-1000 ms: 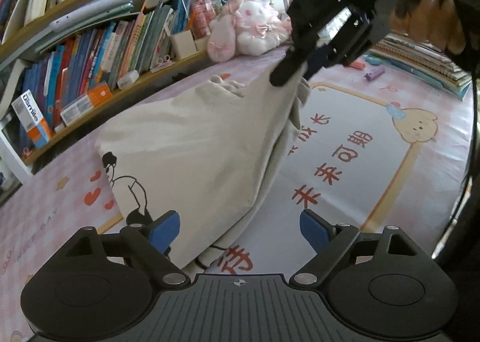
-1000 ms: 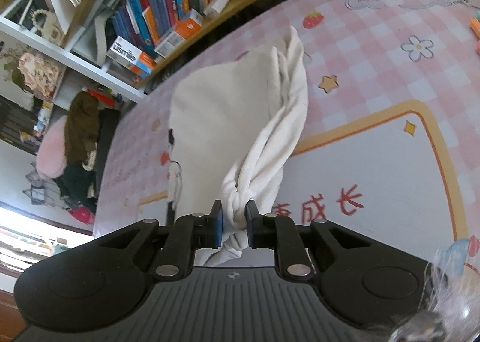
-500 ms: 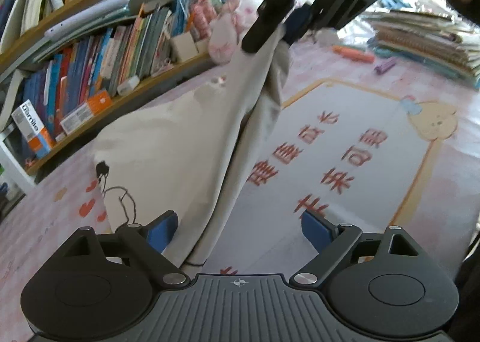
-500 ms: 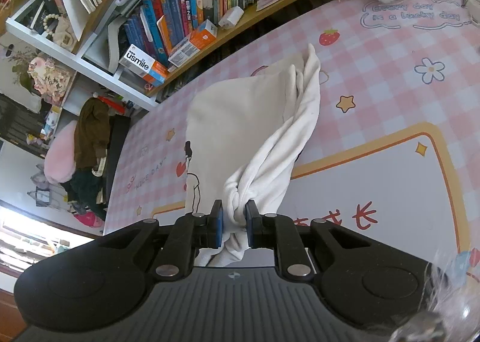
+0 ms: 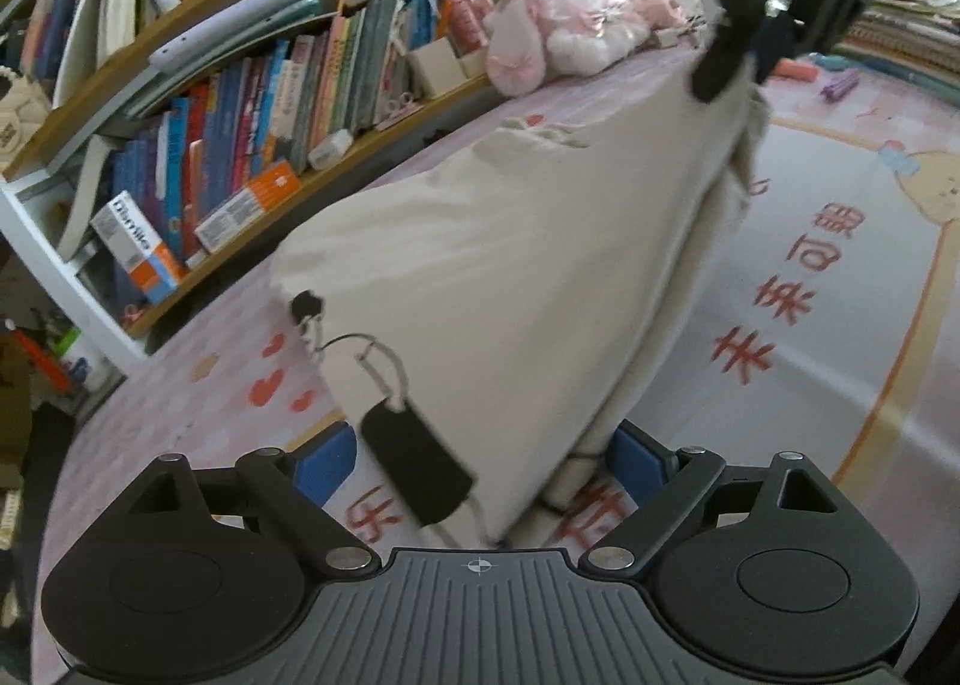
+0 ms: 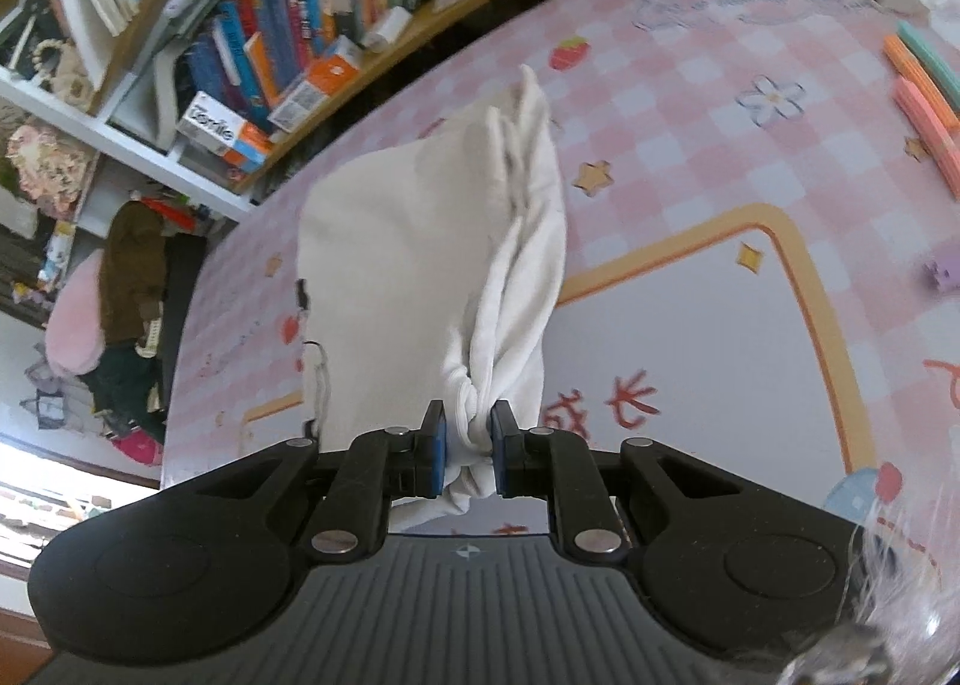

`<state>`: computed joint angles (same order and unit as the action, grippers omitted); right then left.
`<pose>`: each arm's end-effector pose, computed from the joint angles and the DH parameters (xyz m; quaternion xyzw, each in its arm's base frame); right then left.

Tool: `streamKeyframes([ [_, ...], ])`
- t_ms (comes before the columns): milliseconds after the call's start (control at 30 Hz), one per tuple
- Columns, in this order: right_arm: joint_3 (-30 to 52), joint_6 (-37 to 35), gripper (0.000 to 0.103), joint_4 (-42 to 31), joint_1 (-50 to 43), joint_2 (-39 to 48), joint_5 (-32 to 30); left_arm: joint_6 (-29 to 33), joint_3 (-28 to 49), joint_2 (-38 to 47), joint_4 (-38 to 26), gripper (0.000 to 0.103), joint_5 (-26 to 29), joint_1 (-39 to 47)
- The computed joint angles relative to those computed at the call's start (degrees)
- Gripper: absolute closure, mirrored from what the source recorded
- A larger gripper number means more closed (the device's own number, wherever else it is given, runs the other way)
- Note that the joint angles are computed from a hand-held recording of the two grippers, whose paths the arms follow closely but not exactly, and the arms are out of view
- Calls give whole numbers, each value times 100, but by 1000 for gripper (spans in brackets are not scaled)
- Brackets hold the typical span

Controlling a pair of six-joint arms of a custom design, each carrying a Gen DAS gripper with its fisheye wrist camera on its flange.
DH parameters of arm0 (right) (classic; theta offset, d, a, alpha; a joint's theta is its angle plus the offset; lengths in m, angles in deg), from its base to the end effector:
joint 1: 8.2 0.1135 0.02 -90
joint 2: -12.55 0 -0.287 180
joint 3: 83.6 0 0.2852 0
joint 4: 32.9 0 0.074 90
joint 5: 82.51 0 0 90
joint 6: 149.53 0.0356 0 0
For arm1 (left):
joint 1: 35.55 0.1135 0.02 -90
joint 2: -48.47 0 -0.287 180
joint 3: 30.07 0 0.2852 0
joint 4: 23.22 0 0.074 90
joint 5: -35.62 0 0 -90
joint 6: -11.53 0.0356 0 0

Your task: Fold clothes

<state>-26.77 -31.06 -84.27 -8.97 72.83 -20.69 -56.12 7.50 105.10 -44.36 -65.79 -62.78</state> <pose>0.2233 0.0138 0.2595 0.1622 0.9132 0.2955 0.2290 0.1943 -0.0921 0.1898 0.3404 0.8369 0.0722 0.4224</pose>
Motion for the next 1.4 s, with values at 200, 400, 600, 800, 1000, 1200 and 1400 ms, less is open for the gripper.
streamKeyframes([
  [200, -175, -151, 89, -25, -37, 64, 116, 427, 45, -83, -152, 12, 141, 222],
  [400, -242, -409, 86, -74, 77, 145, 359, 809, -4, -183, -127, 12, 117, 160],
  [600, -205, -1030, 66, -233, 372, 47, 976, 862, 53, -164, -212, 12, 209, 193],
  [800, -47, -2954, 44, -493, 824, -240, 1535, 877, 187, -65, -359, 12, 395, 299],
  [1000, 46, -5146, 32, -644, 1735, -248, 1844, 543, 436, 34, -574, 12, 626, 495],
  [1200, -267, -5266, 32, 139, 2814, 182, 2330, -87, 701, 96, -724, 12, 822, 690],
  [1400, -479, -5134, 35, 731, 3464, 377, 2920, -249, 771, 86, -770, 12, 896, 747],
])
